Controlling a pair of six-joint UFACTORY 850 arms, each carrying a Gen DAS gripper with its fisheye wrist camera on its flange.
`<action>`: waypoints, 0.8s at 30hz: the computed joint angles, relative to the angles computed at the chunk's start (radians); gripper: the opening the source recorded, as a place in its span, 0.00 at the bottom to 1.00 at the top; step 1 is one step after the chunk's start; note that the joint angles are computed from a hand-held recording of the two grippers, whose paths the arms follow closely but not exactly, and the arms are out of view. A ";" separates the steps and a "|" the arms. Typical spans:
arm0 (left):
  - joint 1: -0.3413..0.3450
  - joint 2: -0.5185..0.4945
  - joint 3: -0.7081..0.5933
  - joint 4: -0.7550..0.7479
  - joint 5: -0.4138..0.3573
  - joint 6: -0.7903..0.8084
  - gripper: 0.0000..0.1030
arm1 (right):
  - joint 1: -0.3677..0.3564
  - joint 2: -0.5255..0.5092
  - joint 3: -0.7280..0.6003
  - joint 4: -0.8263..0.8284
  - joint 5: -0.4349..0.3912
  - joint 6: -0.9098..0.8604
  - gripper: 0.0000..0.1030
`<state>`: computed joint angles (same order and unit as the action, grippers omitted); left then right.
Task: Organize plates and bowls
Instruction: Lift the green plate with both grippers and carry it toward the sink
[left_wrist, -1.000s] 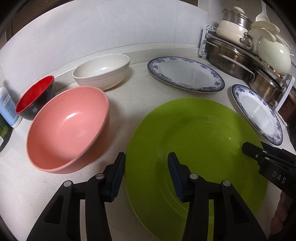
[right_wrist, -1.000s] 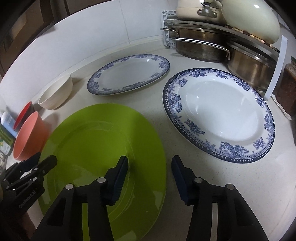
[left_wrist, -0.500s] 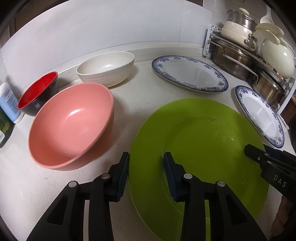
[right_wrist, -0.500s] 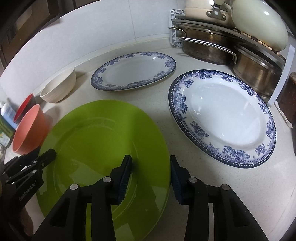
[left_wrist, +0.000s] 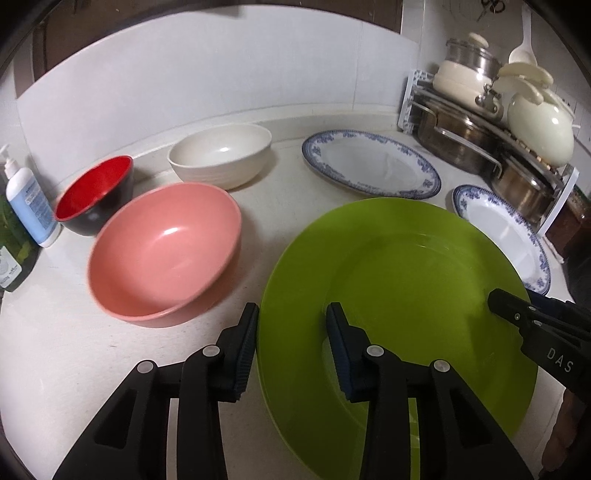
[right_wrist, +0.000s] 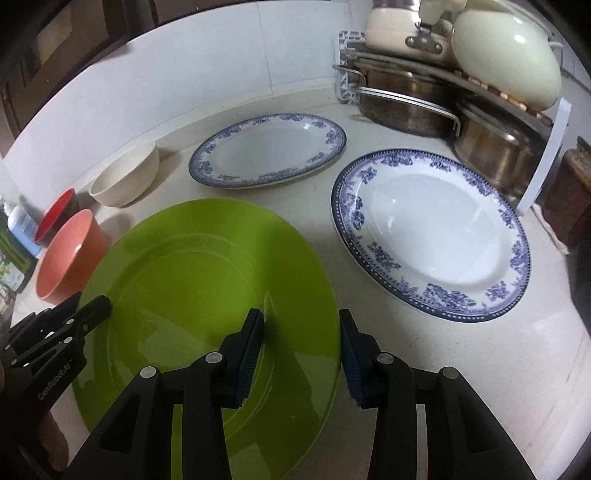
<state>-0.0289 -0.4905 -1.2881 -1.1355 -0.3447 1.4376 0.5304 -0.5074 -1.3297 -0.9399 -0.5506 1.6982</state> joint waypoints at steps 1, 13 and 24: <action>0.003 0.008 0.005 -0.014 -0.003 0.014 0.36 | 0.005 0.004 -0.001 -0.005 -0.007 0.003 0.40; 0.066 0.096 0.055 -0.091 -0.036 0.074 0.36 | 0.065 0.044 -0.026 -0.032 -0.073 0.007 0.40; 0.161 0.163 0.112 -0.187 -0.031 0.152 0.36 | 0.127 0.014 -0.113 -0.030 -0.083 -0.049 0.40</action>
<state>0.1323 -0.3276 -1.1760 -1.3223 -0.3756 1.5894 0.6571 -0.4936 -1.4425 -0.9696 -0.6335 1.6491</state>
